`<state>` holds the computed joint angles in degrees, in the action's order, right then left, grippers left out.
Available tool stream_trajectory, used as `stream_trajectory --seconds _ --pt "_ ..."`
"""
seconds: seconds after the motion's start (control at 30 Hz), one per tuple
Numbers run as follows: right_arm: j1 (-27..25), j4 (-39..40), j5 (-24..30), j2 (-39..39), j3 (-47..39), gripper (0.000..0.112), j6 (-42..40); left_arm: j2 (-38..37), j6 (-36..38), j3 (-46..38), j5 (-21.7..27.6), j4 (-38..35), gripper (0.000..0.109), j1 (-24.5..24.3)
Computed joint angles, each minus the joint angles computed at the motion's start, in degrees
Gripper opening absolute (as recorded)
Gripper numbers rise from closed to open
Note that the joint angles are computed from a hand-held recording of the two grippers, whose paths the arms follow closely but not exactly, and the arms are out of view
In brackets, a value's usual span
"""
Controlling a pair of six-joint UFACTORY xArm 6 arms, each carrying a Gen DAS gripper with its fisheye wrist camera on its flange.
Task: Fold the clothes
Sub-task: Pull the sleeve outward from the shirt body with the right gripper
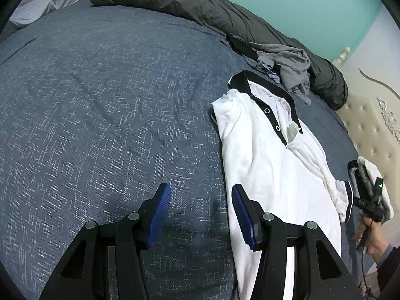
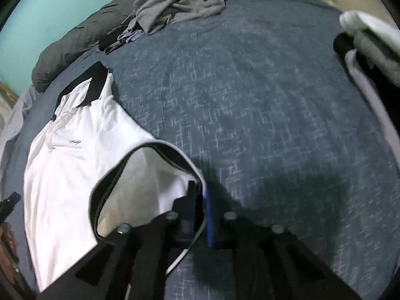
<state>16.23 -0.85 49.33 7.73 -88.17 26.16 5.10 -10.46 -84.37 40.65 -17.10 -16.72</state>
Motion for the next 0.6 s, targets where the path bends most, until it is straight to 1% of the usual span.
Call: stream_trajectory --seconds 0.07,0.13,0.27,0.33,0.47,0.6 --pt "-0.29 -3.26 -3.32 -1.15 0.91 0.001 1.62 0.1 -0.01 -0.1 0.09 0.31 0.055 -0.09" --pt "-1.02 -7.53 -5.15 -1.69 0.63 0.001 4.09 0.21 -0.03 -0.19 0.17 0.61 0.055 -0.18" --pt "-3.49 -12.43 -5.96 -1.16 -2.13 0.001 6.4 0.39 -0.4 -0.32 0.22 1.53 0.055 -0.39" --pt "-4.35 -13.18 -5.11 0.89 -5.22 0.001 6.67 0.56 -0.72 -0.42 0.29 2.13 0.055 -0.41" --pt "-5.5 -13.92 -1.7 5.47 -12.45 0.001 5.04 0.91 -0.75 -0.55 0.46 2.61 0.055 -0.32" --pt "-6.31 -14.47 2.91 12.66 -22.59 0.001 3.08 1.46 -0.99 -0.77 0.69 3.54 0.055 -0.5"
